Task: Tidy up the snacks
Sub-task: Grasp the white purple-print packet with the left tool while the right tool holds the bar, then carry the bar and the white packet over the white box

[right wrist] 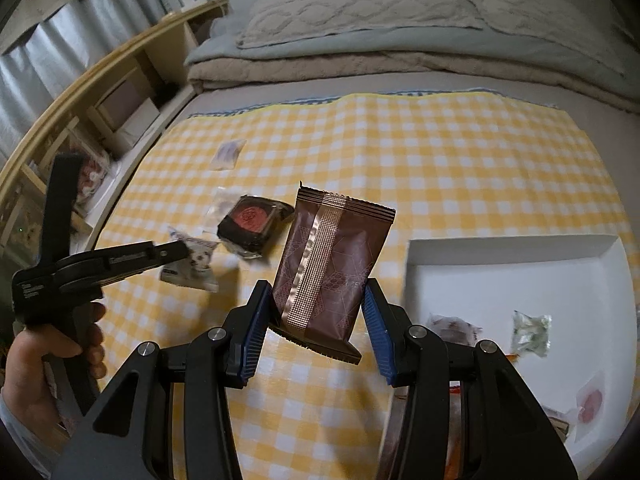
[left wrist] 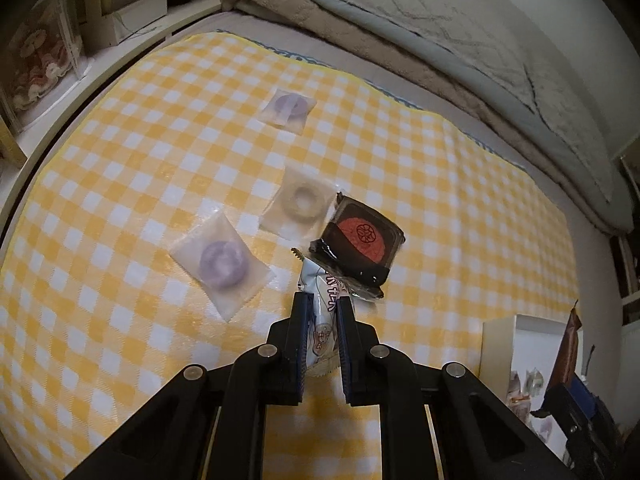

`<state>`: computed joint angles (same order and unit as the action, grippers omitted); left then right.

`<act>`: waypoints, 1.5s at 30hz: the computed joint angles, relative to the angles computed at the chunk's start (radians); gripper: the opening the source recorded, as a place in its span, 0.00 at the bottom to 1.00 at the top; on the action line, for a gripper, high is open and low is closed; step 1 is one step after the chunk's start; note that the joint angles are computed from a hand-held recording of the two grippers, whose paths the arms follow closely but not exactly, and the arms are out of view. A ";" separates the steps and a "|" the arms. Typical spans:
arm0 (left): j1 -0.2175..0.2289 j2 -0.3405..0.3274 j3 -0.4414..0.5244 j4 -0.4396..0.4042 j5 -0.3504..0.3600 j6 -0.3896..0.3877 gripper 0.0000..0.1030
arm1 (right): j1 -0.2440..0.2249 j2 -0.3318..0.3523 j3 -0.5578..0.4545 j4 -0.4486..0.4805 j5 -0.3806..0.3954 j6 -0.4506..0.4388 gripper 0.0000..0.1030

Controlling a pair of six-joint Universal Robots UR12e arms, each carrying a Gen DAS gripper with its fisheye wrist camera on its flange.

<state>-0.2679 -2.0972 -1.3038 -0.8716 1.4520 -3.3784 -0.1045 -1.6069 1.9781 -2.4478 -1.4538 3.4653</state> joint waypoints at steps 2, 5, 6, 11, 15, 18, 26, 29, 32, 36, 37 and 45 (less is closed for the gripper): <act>0.002 0.007 -0.004 0.004 -0.010 -0.004 0.13 | -0.004 -0.004 0.003 -0.002 -0.001 0.002 0.45; 0.005 0.024 -0.019 0.032 -0.040 0.002 0.12 | -0.010 -0.009 0.007 -0.009 -0.003 0.005 0.45; 0.004 0.029 -0.024 0.043 -0.050 0.007 0.12 | -0.013 -0.011 0.008 -0.012 -0.003 0.005 0.45; -0.011 0.055 -0.051 0.097 -0.089 0.031 0.12 | -0.034 -0.030 0.022 -0.023 -0.016 0.001 0.46; -0.033 0.077 -0.073 0.129 -0.123 0.070 0.12 | -0.059 -0.057 0.042 -0.025 -0.042 -0.003 0.45; -0.050 0.087 -0.083 0.143 -0.144 0.099 0.12 | -0.083 -0.080 0.058 -0.019 -0.056 -0.003 0.46; -0.104 0.095 -0.092 0.165 -0.196 0.151 0.12 | -0.146 -0.148 0.104 0.010 -0.107 -0.006 0.46; -0.125 0.085 -0.084 0.165 -0.208 0.161 0.12 | -0.172 -0.176 0.121 0.022 -0.123 -0.010 0.46; -0.150 0.073 -0.074 0.162 -0.218 0.172 0.12 | -0.193 -0.202 0.137 0.029 -0.144 -0.021 0.46; -0.177 0.052 -0.057 0.157 -0.219 0.184 0.12 | -0.229 -0.237 0.159 0.041 -0.161 -0.036 0.46; -0.184 0.043 -0.048 0.154 -0.219 0.185 0.12 | -0.235 -0.242 0.162 0.045 -0.166 -0.039 0.46; -0.223 -0.022 0.009 0.138 -0.244 0.190 0.12 | -0.303 -0.300 0.200 0.059 -0.180 -0.079 0.46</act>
